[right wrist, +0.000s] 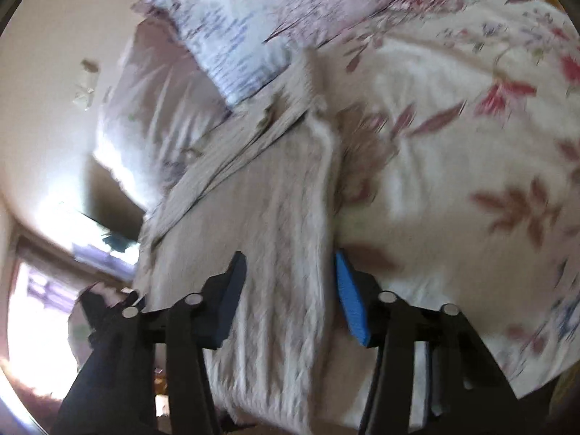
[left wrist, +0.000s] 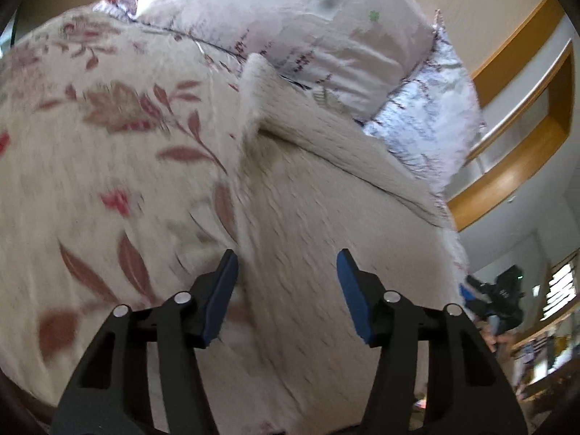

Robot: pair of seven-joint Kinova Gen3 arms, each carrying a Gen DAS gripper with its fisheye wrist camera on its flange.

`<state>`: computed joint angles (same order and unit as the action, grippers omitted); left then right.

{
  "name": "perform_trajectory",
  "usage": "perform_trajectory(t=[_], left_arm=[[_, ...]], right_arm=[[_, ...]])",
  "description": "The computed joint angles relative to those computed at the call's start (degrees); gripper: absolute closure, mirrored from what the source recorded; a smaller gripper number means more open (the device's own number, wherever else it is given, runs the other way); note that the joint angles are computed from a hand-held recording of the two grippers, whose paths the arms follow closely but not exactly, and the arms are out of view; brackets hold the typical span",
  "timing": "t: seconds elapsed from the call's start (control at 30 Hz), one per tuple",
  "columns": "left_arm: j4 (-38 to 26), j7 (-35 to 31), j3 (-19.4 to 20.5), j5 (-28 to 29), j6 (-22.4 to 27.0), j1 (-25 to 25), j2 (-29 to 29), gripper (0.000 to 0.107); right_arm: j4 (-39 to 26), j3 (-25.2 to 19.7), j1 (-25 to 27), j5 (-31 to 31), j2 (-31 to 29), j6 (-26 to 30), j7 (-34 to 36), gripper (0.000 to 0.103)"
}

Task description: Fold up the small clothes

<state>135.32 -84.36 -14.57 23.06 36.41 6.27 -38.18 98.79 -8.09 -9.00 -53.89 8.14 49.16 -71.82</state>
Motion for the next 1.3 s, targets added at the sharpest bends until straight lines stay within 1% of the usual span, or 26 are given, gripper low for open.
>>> perform_trajectory(t=[0.07, 0.13, 0.17, 0.27, 0.33, 0.37, 0.43, 0.53, 0.57, 0.63, 0.67, 0.7, 0.73, 0.77, 0.8, 0.83, 0.87, 0.9, 0.97, 1.0, 1.03, 1.13, 1.17, 1.2, 1.23, 1.3], left_arm=[[1.5, 0.3, 0.5, 1.2, -0.8, 0.8, -1.9, 0.055], [2.9, 0.2, -0.6, 2.7, -1.2, 2.8, -3.5, 0.061], [3.5, 0.4, -0.7, 3.3, -1.3, 3.6, -4.5, 0.065], [4.5, 1.1, 0.2, 4.0, -0.8, 5.0, -6.6, 0.071], [5.1, 1.6, 0.7, 4.5, -0.6, 6.0, -7.8, 0.073], [5.3, 1.7, 0.1, 4.9, 0.1, 7.1, -7.8, 0.073], [6.5, 1.7, -0.3, 6.2, -0.4, 8.5, -9.0, 0.076], [6.9, 2.4, -0.2, 6.6, 0.2, 9.1, -10.1, 0.078], [7.0, 2.6, -0.1, 6.7, 0.4, 9.2, -10.2, 0.08], [6.6, 2.8, 0.1, 6.7, 1.2, 9.8, -9.9, 0.082], [6.3, 2.8, 0.4, 6.6, 1.7, 10.1, -9.7, 0.085], [5.8, 2.7, 0.9, 6.3, 2.3, 10.1, -9.3, 0.09], [4.9, 2.9, 2.4, 5.4, 3.2, 9.5, -8.5, 0.093], [4.1, 2.6, 2.9, 5.1, 3.4, 9.4, -7.6, 0.098], [3.1, 2.9, 4.5, 4.2, 3.8, 8.4, -6.9, 0.1], [2.6, 2.9, 5.2, 3.7, 4.0, 7.7, -6.9, 0.1], [1.9, 3.1, 6.1, 3.0, 4.1, 6.8, -6.7, 0.101], [0.5, 3.9, 7.9, 1.4, 4.4, 4.8, -6.3, 0.101], [-1.3, 5.0, 9.9, -1.1, 4.8, 2.1, -6.0, 0.101], [-2.7, 5.9, 11.3, -2.9, 4.9, -0.1, -5.7, 0.101], [-3.5, 6.7, 12.1, -4.3, 5.1, -1.4, -5.7, 0.101], [-6.4, 8.6, 14.4, -8.6, 5.2, -5.4, -4.4, 0.101], [-7.2, 9.2, 15.1, -9.8, 4.9, -6.4, -3.6, 0.101], [-7.8, 9.9, 15.8, -11.0, 4.7, -7.5, -3.1, 0.101], [-8.6, 10.6, 16.6, -12.2, 4.0, -8.7, -2.1, 0.101], [-9.5, 11.7, 17.6, -13.8, 2.7, -9.9, -0.5, 0.101]], right_arm=[[1.7, -0.4, 1.5, -4.4, 0.2, 2.9, 4.4, 0.06], [2.4, -0.4, 2.0, -6.9, 0.4, 5.5, 7.0, 0.065], [3.1, -0.8, 2.8, -8.4, 0.5, 7.1, 8.6, 0.066], [3.8, -0.1, 2.6, -9.9, 0.2, 9.9, 11.1, 0.069], [4.2, 0.2, 2.2, -9.6, -0.3, 11.4, 12.3, 0.072], [4.3, 0.2, 1.8, -9.0, -0.6, 11.8, 12.5, 0.072], [4.2, 0.4, 0.9, -7.6, -1.1, 12.3, 12.2, 0.076], [4.5, 0.6, 0.1, -6.3, -1.8, 13.0, 12.3, 0.082], [4.6, 0.6, -0.1, -6.1, -2.1, 13.2, 12.3, 0.083], [4.7, 0.8, -0.5, -5.3, -2.6, 13.0, 12.4, 0.089], [4.7, 0.9, -0.9, -4.7, -3.1, 12.6, 12.2, 0.09], [4.5, 0.0, -0.4, -4.1, -3.4, 11.7, 12.0, 0.093], [4.6, -1.9, 1.1, -3.8, -3.9, 10.5, 12.0, 0.094], [4.5, -3.2, 1.6, -3.4, -4.7, 8.5, 12.0, 0.094], [4.7, -3.4, 1.1, -3.3, -5.5, 6.1, 12.1, 0.095], [4.4, -2.5, -0.4, -2.7, -6.5, 3.8, 12.3, 0.095], [4.5, -0.8, -3.0, -2.0, -7.3, 1.5, 12.1, 0.095], [4.2, 0.0, -4.8, -0.3, -8.1, -0.9, 11.5, 0.095], [3.1, 0.1, -7.2, 4.3, -9.3, -5.5, 8.9, 0.095], [2.7, -0.5, -7.8, 6.7, -9.8, -7.8, 7.7, 0.095], [2.6, -2.0, -7.4, 9.0, -10.1, -10.2, 6.6, 0.095], [1.9, -9.4, -3.2, 16.0, -10.0, -17.2, 2.8, 0.095], [2.0, -10.6, -3.0, 18.3, -9.9, -19.5, 1.1, 0.095], [2.6, -10.7, -3.5, 20.7, -10.1, -21.7, -0.7, 0.095], [2.4, -9.7, -5.0, 23.0, -9.8, -23.7, -2.4, 0.095], [1.6, -5.6, -10.2, 27.7, -9.3, -25.3, -6.5, 0.095]])
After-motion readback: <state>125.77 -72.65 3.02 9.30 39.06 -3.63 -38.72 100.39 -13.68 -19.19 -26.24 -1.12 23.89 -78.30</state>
